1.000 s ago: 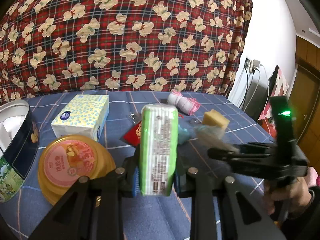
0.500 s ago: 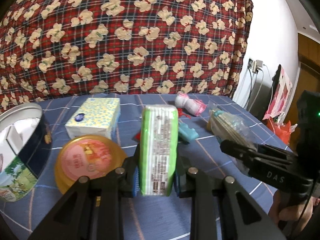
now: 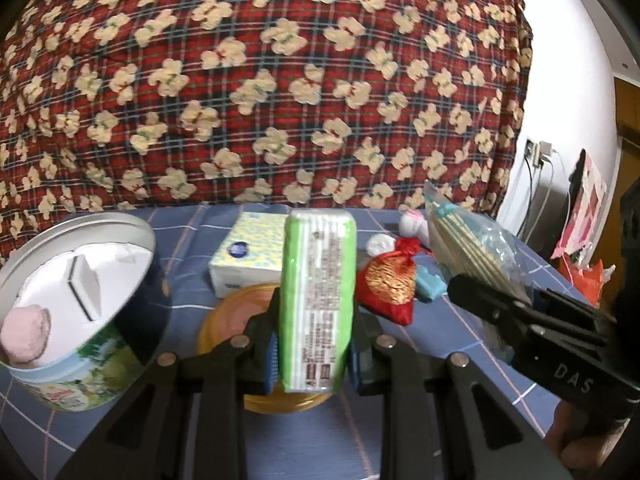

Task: Organize soft objects
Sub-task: 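Carry the green pack and swab bag in both tools over the tin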

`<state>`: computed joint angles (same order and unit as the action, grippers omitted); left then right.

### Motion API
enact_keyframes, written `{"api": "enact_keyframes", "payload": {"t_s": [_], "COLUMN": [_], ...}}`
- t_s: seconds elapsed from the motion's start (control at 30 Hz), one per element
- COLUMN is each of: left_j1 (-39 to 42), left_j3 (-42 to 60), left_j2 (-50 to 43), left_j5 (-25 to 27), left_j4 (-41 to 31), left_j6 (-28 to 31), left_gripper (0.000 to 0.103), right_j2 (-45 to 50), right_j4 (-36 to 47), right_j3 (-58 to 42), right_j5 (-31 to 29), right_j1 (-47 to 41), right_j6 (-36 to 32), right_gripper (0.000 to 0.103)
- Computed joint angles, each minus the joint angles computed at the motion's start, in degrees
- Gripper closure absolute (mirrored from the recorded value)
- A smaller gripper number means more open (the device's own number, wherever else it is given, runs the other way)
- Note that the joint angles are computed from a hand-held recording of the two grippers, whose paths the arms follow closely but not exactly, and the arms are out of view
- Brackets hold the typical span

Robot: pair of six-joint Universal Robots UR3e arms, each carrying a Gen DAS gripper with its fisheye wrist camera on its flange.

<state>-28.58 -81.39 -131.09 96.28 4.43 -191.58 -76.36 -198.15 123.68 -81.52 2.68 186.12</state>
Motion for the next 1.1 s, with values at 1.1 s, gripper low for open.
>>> {"api": "enact_keyframes", "payload": {"t_s": [1.1], "left_j1": [18.1], "left_j3": [-24.2], "left_j2": [12.8], "left_j5": [0.6], "left_j4": [12.9], "left_j6": [-2.0], "left_gripper": [0.079], "right_j2": [23.6], "right_j4": [11.2], "right_j3": [-40.1], "right_j5": [-5.9], "right_j1": [21.5], "right_j6": [1.5], "right_gripper": [0.060]}}
